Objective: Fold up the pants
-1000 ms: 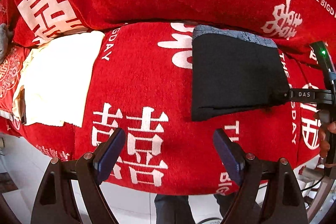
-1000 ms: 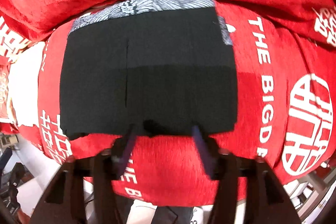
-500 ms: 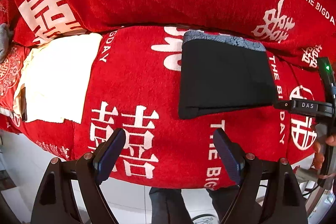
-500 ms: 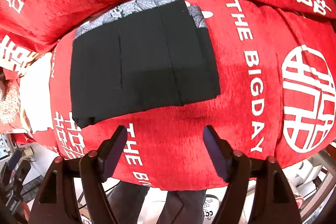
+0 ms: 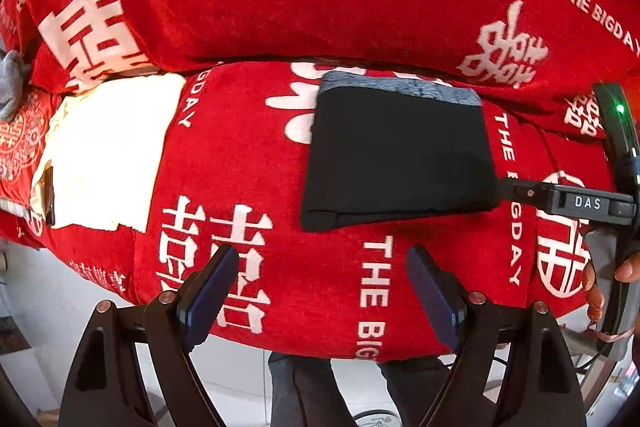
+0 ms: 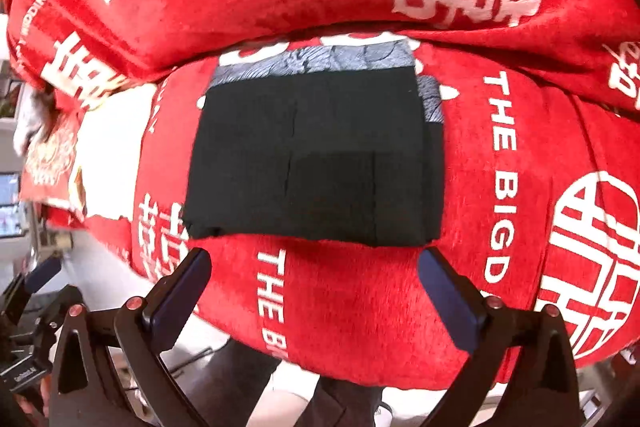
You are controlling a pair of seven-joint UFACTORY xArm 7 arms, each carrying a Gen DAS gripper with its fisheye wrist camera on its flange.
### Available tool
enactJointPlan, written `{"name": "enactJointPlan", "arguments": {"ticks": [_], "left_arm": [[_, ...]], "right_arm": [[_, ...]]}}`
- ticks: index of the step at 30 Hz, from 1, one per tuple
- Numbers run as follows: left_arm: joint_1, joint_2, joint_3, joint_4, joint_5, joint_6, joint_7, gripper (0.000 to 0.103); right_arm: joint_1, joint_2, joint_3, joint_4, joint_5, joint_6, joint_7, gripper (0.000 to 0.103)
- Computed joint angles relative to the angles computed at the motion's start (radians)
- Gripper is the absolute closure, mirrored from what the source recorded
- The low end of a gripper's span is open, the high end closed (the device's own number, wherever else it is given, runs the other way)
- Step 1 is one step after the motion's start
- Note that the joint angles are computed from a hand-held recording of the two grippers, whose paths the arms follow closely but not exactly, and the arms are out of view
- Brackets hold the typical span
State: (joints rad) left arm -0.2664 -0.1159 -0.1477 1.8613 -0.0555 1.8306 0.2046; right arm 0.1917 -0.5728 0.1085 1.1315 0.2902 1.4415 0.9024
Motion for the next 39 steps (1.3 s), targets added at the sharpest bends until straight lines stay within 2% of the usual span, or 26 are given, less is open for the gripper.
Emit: {"name": "enactJointPlan", "arguments": {"ticks": [7, 12, 19, 26, 32, 39], "left_arm": [[-0.036, -0.007, -0.036, 0.007, 0.027, 0.011, -0.037, 0.017], [-0.05, -0.01, -0.045, -0.012, 0.049, 0.009, -0.065, 0.017], [-0.062, -0.005, -0.047, -0.094, 0.057, -0.039, -0.088, 0.017], [-0.062, 0.011, -0.037, -0.178, 0.082, -0.097, -0.033, 0.017], [-0.063, 0.041, -0.031, -0.257, 0.093, -0.171, 0.034, 0.017], [-0.064, 0.061, -0.025, -0.339, 0.089, -0.253, 0.097, 0.017]], "right_arm": [[-0.026, -0.129, -0.048, -0.115, 0.065, 0.014, 0.049, 0.0], [-0.048, -0.214, -0.071, -0.176, 0.069, 0.06, 0.064, 0.0], [-0.079, -0.324, -0.085, -0.25, 0.084, 0.119, 0.092, 0.0], [-0.122, -0.443, -0.07, -0.337, 0.1, 0.134, 0.185, 0.0], [-0.117, -0.491, -0.04, -0.414, 0.115, 0.086, 0.231, 0.0], [-0.055, -0.39, -0.009, -0.408, 0.067, 0.084, 0.173, 0.0]]}}
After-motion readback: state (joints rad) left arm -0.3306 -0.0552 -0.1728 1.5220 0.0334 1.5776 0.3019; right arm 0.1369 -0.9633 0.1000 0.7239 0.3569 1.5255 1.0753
